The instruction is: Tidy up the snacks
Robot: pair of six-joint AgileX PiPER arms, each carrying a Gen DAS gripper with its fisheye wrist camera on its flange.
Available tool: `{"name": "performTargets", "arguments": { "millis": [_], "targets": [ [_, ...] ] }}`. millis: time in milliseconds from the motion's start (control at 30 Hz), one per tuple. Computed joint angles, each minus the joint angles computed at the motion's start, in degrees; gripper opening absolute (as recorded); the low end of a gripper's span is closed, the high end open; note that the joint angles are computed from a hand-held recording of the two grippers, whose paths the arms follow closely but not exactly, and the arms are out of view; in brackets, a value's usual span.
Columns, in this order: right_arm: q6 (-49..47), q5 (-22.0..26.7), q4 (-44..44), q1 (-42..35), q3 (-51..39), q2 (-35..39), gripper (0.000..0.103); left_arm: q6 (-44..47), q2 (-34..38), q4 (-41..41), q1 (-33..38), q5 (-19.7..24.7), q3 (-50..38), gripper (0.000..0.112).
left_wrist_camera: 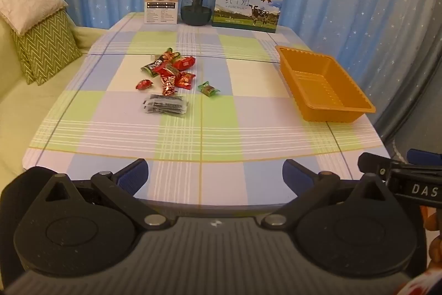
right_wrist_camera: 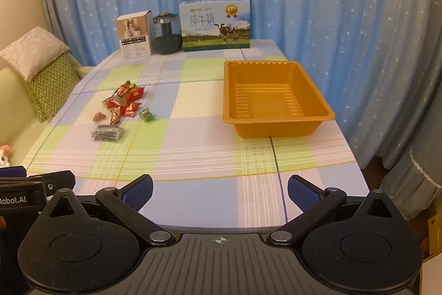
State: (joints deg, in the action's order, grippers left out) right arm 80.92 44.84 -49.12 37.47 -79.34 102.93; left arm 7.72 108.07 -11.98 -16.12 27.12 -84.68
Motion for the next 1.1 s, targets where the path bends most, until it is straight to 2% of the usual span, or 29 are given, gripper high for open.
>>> {"name": "performTargets", "arguments": {
  "millis": [100, 367, 533, 1100],
  "targets": [
    [-0.23, 0.39, -0.10, 0.01, -0.07, 0.01, 0.103, 2.34, -0.10, -3.21, 0.62, -0.45, 0.48, 0.103],
    [-0.25, 2.15, 0.24, 0.86, -3.20, 1.88, 0.103, 0.67, -0.17, -1.25, 0.01, -0.83, 0.75, 0.103],
    [1.62, -0.16, -0.90, 0.34, 0.06, 0.17, 0.103, 3.13, 0.39, -3.19, 1.00, -0.68, 0.28, 0.103],
    [2.55, 0.07, -1.63, 0.42, 0.47, -0.15, 0.103, 1.39, -0.25, -1.62, -0.10, -0.47, 0.21, 0.103]
  ]
}}
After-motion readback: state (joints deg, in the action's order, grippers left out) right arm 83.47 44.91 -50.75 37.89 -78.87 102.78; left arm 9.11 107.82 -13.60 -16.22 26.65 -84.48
